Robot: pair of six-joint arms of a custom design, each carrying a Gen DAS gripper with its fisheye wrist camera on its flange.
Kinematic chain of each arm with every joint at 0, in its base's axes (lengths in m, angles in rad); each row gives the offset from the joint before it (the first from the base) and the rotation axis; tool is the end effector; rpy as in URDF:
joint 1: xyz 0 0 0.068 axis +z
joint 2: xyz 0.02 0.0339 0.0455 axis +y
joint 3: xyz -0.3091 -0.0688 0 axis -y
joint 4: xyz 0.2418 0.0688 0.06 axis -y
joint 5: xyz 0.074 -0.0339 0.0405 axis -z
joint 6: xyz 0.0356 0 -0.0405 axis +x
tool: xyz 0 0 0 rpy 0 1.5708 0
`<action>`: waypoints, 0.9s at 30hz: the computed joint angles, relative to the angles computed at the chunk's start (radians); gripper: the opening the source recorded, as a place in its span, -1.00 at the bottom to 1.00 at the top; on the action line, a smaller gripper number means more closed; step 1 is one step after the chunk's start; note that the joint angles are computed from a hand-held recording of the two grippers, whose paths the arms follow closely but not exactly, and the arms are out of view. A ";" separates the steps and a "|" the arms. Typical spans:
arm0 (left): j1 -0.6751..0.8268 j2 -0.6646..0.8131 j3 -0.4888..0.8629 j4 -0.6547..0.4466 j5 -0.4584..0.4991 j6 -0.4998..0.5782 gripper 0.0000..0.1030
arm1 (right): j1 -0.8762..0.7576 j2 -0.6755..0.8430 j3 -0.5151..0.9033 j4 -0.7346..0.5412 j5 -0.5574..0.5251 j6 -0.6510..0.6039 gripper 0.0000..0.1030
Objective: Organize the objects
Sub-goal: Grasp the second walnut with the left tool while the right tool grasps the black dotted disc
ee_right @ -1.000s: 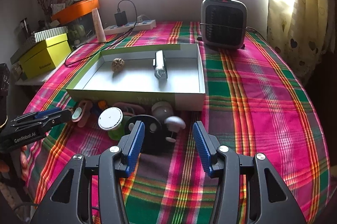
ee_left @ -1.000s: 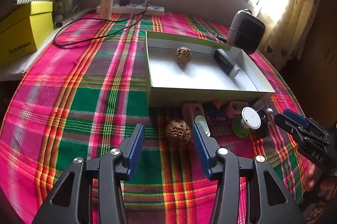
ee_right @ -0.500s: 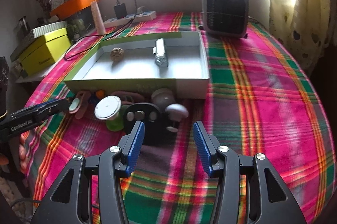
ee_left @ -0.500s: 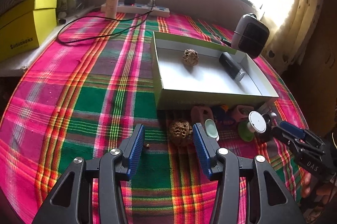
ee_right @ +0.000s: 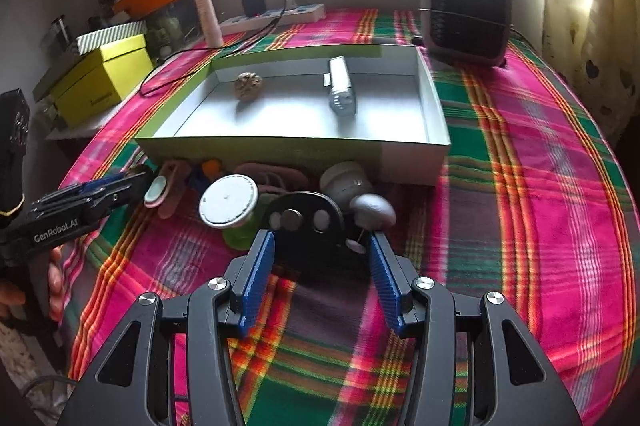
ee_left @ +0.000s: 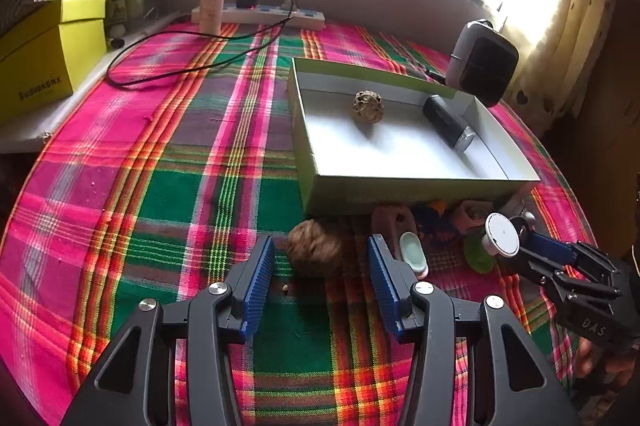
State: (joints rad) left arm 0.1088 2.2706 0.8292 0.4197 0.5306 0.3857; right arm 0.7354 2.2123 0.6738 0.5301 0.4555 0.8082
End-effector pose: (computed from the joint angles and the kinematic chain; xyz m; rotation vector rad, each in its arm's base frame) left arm 0.3642 0.0217 0.0286 0.5232 2.3976 -0.4759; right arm 0.2547 0.2093 0.0318 0.2510 2.4226 0.0859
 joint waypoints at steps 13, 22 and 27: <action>-0.004 -0.002 -0.006 0.008 -0.005 0.001 -0.10 | -0.005 0.008 0.030 -0.040 0.010 -0.013 -0.04; 0.003 -0.002 -0.012 0.018 -0.005 -0.004 -0.20 | -0.002 0.001 0.018 -0.029 0.022 0.000 -0.51; 0.006 -0.001 -0.014 0.026 -0.014 -0.016 -0.35 | -0.006 -0.003 0.000 -0.004 0.021 0.008 -0.67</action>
